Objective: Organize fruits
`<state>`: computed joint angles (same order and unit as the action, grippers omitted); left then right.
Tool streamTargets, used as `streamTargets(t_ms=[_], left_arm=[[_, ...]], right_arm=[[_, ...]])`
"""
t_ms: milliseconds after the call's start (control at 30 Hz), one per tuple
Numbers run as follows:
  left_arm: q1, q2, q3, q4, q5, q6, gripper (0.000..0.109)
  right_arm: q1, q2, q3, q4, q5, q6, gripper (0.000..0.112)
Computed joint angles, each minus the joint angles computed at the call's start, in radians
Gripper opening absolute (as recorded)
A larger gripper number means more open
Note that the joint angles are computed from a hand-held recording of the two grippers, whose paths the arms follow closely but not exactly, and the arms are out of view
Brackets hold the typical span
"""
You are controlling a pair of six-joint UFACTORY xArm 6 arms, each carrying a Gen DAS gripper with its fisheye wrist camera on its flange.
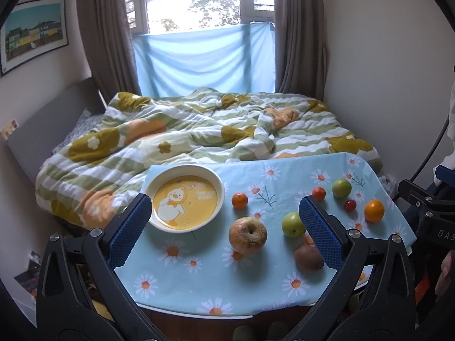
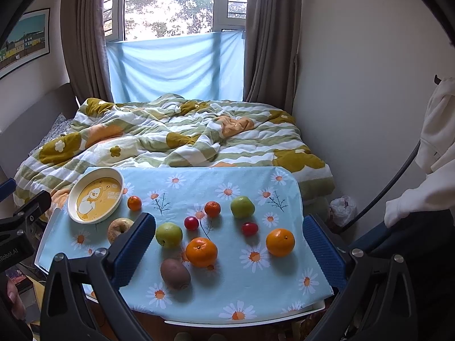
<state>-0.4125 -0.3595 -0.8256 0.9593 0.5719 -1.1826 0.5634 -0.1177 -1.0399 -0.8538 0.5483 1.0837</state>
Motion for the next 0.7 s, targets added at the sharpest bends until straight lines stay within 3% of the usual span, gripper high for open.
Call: streamTargets(t_ms=[700], left_arm=[[-0.013, -0.006, 0.002, 0.022, 0.018, -0.029, 0.103]], right_arm=[[-0.002, -0.015, 0.016, 0.000, -0.004, 0.001, 0.103]])
